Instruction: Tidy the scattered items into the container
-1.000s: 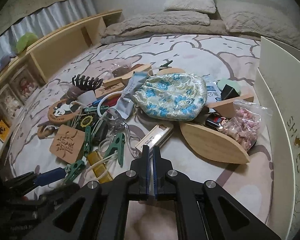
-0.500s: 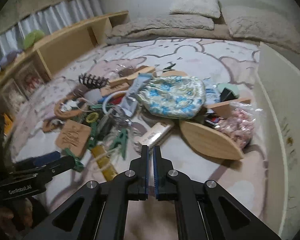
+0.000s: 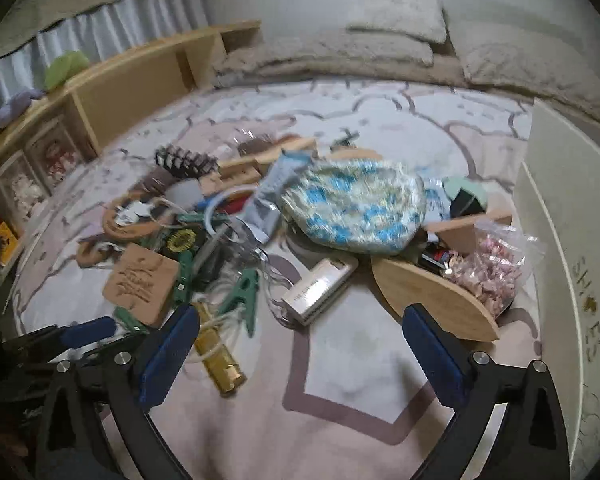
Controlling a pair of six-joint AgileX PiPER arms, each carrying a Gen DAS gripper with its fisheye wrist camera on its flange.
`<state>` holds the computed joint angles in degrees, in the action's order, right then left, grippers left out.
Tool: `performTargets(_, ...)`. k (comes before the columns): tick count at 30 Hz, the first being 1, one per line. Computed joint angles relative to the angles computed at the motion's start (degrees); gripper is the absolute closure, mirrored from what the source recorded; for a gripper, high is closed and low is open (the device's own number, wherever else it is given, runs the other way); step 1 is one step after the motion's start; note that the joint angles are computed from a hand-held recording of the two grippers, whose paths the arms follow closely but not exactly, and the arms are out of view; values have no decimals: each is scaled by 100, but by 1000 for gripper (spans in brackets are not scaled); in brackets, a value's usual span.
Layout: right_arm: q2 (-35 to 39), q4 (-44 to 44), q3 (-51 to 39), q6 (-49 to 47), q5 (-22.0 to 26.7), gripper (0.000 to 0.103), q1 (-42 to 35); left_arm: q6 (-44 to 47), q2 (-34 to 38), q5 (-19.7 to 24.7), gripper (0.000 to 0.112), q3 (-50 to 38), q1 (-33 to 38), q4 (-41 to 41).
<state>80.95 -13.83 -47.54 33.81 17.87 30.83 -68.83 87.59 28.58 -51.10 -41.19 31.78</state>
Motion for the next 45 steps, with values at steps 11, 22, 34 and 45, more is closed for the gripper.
performTargets(11,585,2123,-437,-1853,63,29,-408,-224,146,194,25,-101,-48,156)
performTargets(22,713,1819,-357,-1519,-82,58,-491,-174,360,171,25,-255,-129,282)
performTargets(34,250,2382,117,-2196,-205,79,-516,912,391,-412,62,-232,-42,-415)
performTargets(45,-653,1757,715,-1584,262,82,-200,3138,212,-853,67,-99,-5,-2496)
